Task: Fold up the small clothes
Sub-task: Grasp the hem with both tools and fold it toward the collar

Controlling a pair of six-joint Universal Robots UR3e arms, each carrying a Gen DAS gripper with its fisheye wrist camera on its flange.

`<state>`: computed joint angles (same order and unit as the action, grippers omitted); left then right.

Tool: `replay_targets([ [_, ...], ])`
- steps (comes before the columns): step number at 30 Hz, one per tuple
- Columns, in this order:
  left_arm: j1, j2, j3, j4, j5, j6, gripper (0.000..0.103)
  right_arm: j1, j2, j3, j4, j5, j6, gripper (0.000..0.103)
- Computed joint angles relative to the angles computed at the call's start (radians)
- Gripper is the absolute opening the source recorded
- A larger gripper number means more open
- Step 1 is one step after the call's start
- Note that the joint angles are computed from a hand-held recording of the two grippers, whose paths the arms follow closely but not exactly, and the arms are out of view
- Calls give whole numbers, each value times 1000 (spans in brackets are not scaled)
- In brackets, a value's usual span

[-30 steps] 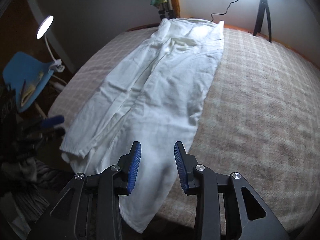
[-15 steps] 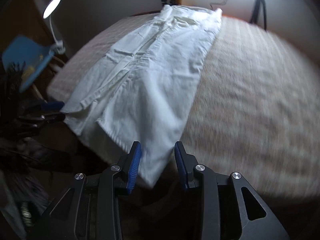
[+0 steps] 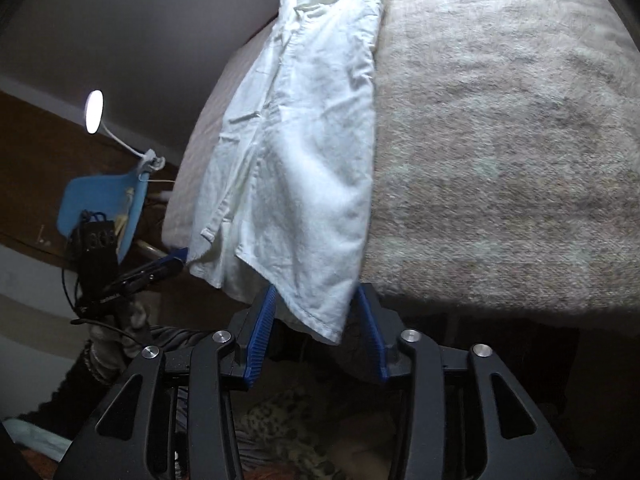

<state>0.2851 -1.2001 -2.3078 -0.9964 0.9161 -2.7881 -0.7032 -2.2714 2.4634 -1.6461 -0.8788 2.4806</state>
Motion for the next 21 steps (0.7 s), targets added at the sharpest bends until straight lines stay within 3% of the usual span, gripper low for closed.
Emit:
replay_targets([
  [1,4,-9,6,-5,-6,-4,55,10,20,-7,0,7,-1,42],
  [3,15,-9,9,-42,-25,11,37,32,57,-8,-31,17,27,42],
  [4,14,-12,10,-48,-28,9,36,40,68,-7,-39,25,37,40],
  [6,6,-7,3,-39,-17,11,21,28,96,-16,-13,37,18,37],
  [8,3,-4,3,-44,-24,19,17,34,134,-13,-27,49,22,22],
  [9,3,3,2,-47,-31,20,14,41,152,-14,-41,49,25,19],
  [14,-10,8,20,-36,-62,-6,8,18,130,-26,41,98,-19,9],
  [21,-39,-60,130,-16,-113,-46,6,-99,84,-91,268,166,-147,8],
])
